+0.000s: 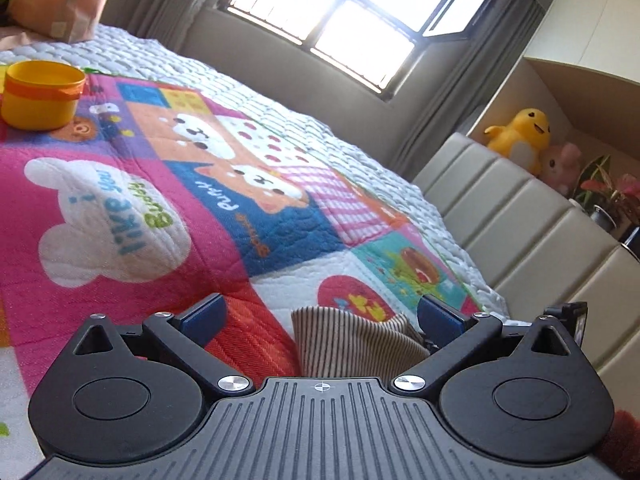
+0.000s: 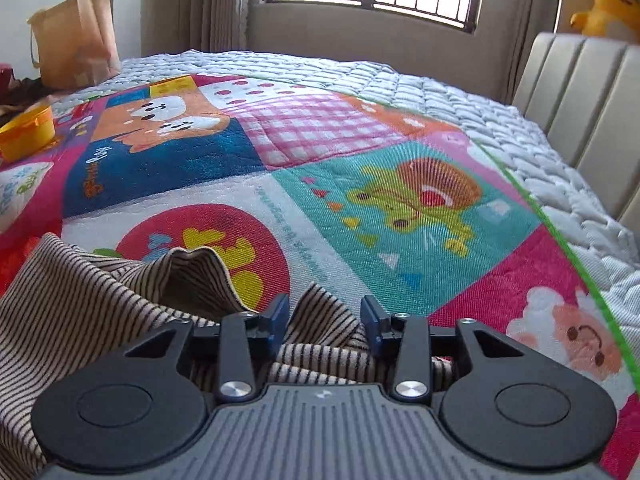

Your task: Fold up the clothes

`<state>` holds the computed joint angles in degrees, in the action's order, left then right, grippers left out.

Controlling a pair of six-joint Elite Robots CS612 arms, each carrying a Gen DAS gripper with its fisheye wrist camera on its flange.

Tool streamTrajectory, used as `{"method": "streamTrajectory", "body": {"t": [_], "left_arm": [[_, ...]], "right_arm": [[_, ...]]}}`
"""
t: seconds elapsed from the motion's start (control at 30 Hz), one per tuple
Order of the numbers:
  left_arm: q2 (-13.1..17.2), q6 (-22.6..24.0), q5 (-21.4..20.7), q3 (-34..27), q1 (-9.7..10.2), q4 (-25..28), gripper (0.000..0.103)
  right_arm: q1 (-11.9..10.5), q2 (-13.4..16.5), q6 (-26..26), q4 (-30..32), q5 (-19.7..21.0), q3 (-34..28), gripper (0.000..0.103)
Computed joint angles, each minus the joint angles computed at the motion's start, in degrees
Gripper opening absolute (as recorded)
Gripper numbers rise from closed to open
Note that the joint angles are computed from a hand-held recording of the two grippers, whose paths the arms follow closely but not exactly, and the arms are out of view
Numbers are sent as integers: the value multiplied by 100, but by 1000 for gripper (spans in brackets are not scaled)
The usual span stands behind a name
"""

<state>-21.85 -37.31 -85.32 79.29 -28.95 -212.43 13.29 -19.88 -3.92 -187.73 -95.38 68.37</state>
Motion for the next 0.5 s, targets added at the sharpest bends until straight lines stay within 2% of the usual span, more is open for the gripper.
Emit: {"method": "streamTrajectory", "body": {"t": [0.03,0.13,0.2,0.23,0.33,0.4,0.5], "left_arm": [[-6,-2,-11,17,14,-68,103],[-33,-64,65,70,35,-203,103],[-46,-145,106,94,52,-279,103],[-55,-187,112,109,64,-317,103],[-72,-192,93,145,73,-455,103],[-84,-159,69,177,60,-585,103],[-103,5,-10,210,23,-694,103]], "right_arm": [[7,-43,-40,-96,-27,64,14],[-29,-313,-41,-621,185,499,10],[-72,-631,1,-1040,483,1002,8],[-88,-787,20,-1253,595,1275,3],[-118,-1229,112,-1836,791,2095,0],[-145,-1458,202,-1956,893,2557,0],[-155,-1670,147,-1783,852,3055,0]]}}
